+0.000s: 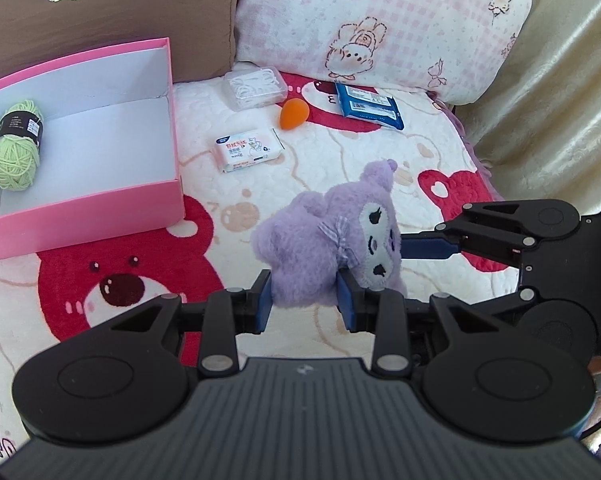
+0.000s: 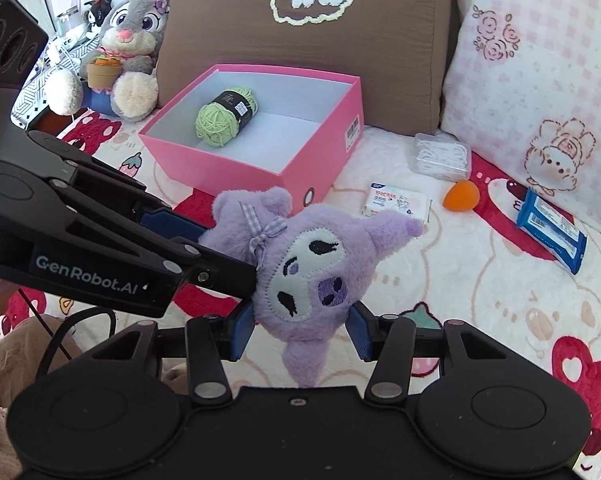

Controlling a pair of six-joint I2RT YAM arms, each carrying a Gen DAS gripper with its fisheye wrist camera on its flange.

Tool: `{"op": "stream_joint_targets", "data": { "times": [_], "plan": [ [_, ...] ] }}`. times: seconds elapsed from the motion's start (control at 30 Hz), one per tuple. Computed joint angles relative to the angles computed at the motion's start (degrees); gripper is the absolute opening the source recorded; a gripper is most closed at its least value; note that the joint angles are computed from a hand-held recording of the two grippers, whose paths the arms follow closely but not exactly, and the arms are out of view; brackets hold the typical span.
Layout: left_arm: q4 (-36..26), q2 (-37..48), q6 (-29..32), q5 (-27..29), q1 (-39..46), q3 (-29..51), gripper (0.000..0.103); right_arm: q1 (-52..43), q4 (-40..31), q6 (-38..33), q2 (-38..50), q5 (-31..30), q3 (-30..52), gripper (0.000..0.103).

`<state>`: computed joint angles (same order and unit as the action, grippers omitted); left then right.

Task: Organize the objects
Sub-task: 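Lift the purple plush toy with the right tool toward the pink box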

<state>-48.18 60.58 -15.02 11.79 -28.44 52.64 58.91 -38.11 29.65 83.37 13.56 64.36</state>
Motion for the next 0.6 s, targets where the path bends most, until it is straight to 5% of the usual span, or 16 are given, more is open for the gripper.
{"op": "stream_joint_targets", "data": {
  "times": [0.6],
  "plan": [
    [-7.14, -2.52, 9.91, 3.65, 13.71, 3.31, 0.032, -1.25, -3.96, -3.37, 11.79, -4.7, 15.77, 0.055]
  ]
}}
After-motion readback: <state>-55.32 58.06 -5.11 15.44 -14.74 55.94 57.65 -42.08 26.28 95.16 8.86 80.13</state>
